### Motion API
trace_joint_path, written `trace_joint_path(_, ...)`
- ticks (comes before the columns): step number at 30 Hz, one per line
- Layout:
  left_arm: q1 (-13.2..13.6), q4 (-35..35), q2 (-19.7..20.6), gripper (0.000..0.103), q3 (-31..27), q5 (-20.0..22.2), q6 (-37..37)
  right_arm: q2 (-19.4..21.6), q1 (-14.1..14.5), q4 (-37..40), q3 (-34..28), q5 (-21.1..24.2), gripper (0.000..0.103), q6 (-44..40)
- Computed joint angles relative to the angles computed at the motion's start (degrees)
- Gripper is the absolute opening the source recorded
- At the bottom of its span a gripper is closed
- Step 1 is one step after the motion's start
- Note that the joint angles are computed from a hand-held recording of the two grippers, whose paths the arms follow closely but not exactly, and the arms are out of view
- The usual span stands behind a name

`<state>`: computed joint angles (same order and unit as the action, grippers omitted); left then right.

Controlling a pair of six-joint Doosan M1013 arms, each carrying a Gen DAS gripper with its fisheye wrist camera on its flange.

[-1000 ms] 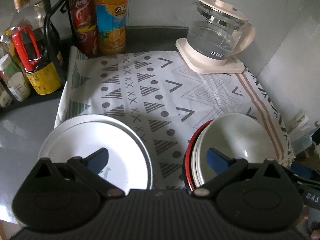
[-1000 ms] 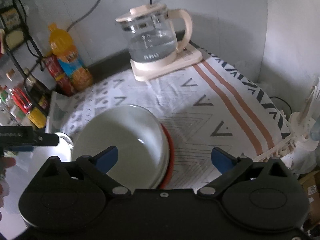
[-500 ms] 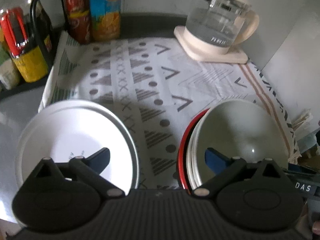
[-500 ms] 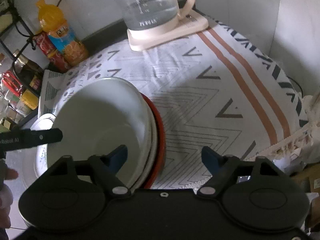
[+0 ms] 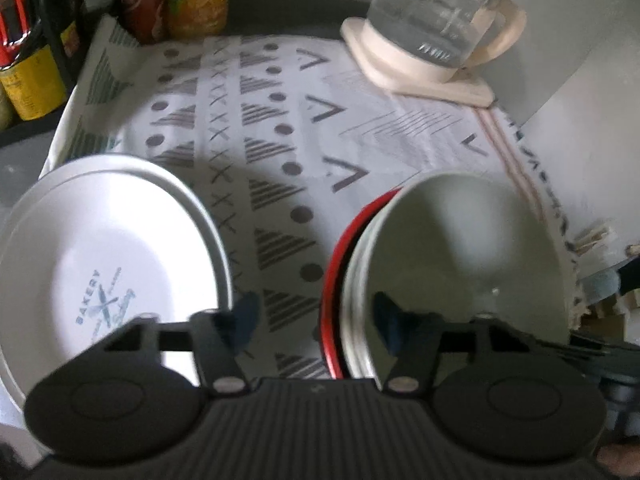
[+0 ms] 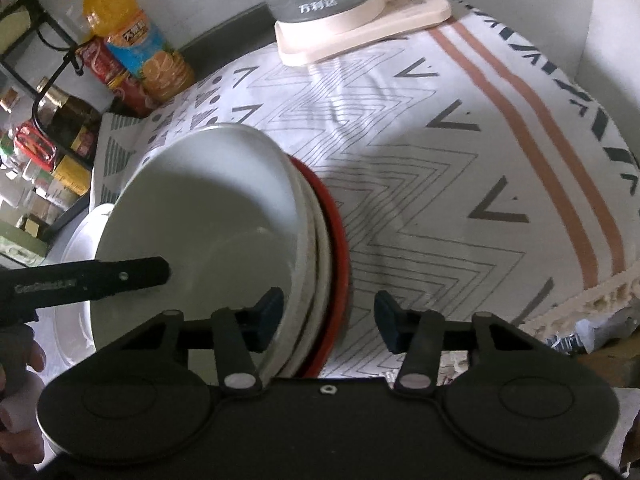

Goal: Organize plates and bowls
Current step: 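Lift the bowl stack with both tools and lower it onto the plates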

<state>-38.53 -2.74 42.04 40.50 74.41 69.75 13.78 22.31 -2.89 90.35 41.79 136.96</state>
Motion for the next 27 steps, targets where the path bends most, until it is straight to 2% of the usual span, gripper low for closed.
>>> trace_joint_path(2, 0.05, -0.53, 0.23, 0.054, -0.11, 0.59, 0.02, 0.28, -0.14, 1.20, -0.30, 0.08, 0.039, -1.64)
trace_joint_path(9, 0.44, -4.03, 0.65, 0.051, 0.46, 0.89, -0.52, 0.47, -0.74, 3.51, -0.32, -0.18, 0.040, -4.83)
trace_joint_path(11, 0.57, -5.73, 0.71, 0.042, 0.60, 0.41, -0.99, 0.57, -0.84, 4.00, -0.52, 0.18, 0.039, -5.25)
trace_joint_path(12, 0.56, -6.40, 0.64, 0.034, 0.71, 0.01, -0.61, 0.61, -0.78, 3.84, -0.66, 0.44, 0.038, -5.17)
trace_joint_path(18, 0.35, -5.69, 0.92, 0.033, -0.13, 0.94, -1.51, -0.15, -0.98, 3.42, -0.06, 0.16, 0.029, -4.42)
trace_joint_path(27, 0.59, -6.26, 0.53, 0.032, -0.06, 0.33, -3.10, -0.61, -0.86, 1.41, -0.34, -0.90, 0.027, -4.38)
